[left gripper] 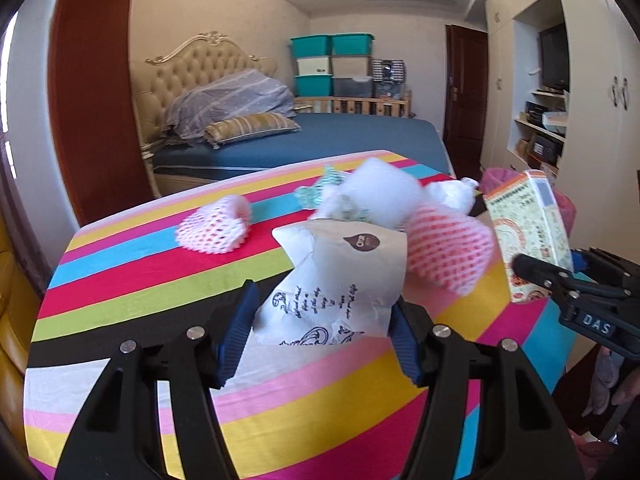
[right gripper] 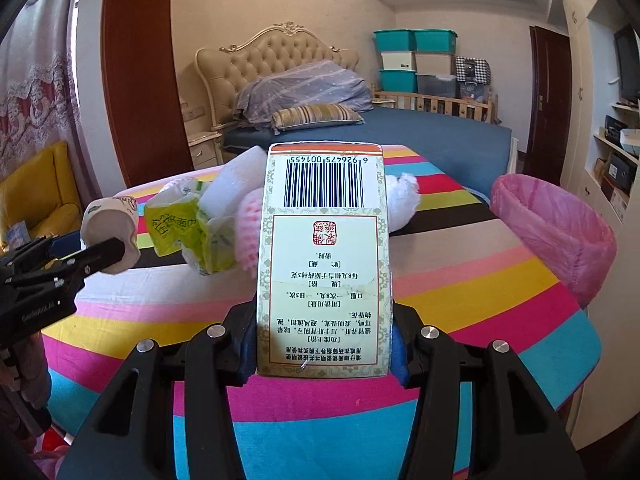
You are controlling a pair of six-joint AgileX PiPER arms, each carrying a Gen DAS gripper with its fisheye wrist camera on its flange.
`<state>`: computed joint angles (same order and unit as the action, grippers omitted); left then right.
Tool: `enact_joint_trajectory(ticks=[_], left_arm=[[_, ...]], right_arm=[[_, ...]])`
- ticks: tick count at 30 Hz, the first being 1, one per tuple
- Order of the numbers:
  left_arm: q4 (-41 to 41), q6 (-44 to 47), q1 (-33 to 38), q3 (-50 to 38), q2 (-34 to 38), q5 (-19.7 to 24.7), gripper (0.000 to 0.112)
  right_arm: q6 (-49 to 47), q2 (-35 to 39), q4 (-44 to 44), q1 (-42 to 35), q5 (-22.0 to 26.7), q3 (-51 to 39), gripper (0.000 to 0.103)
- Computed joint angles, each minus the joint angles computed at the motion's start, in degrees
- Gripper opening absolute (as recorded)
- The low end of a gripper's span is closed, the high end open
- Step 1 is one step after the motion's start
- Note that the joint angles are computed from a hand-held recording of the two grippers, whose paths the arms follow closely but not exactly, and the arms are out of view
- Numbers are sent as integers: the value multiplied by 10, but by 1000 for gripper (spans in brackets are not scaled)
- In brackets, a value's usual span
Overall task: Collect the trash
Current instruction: 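Carry the medicine box and paper cup to the wastebasket and release both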
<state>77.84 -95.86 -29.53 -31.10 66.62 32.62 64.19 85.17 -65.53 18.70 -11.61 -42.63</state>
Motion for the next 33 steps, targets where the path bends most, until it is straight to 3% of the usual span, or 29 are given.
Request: enact_joint_trajectory(ticks=[11, 20, 26, 33], left_arm=[[4, 16, -65, -75, 99, -16, 61], [-45, 102, -70, -178, 185, -60, 61], [-174, 255, -60, -305, 273, -98, 61], [-370, 468, -58, -500, 398, -79, 61]], right_arm=[[43, 5, -49, -90, -45, -1, 49], [58, 7, -72, -177, -83, -6, 49], [98, 32, -123, -257, -103, -40, 49], [125, 80, -173, -328, -112, -105, 49]])
